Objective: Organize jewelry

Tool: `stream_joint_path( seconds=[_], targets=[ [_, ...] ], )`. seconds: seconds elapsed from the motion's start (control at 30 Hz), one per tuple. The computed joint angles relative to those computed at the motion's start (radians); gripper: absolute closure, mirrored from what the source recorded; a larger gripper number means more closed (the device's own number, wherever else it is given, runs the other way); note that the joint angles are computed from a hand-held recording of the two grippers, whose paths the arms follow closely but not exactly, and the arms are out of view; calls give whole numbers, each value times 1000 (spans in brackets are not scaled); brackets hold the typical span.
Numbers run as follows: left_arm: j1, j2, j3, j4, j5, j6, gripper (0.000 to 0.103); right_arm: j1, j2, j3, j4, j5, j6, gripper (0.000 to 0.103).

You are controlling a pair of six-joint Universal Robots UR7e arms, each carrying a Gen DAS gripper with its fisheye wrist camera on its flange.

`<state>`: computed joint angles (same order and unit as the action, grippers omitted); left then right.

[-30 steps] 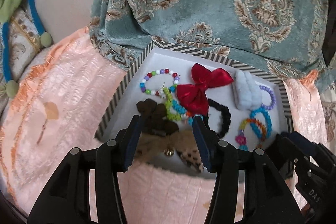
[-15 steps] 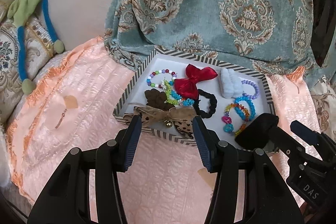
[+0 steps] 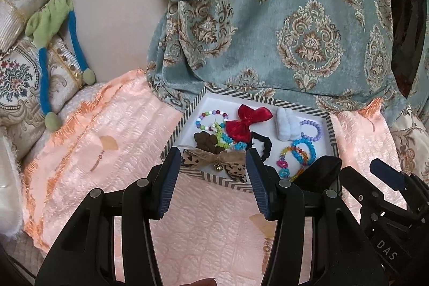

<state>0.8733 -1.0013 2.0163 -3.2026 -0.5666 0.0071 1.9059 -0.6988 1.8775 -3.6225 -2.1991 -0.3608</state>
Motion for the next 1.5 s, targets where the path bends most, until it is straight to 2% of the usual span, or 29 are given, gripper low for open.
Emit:
stream_joint_path(
  seconds=[0.67,1.5],
  targets=[
    [-19,-2,18,-19,10,-2,53,17,-6,7,-10,-46,24,38],
    [-38,-14,35,-26,19,-7,53,25,-17,18,-4,-40,28,36]
  ],
)
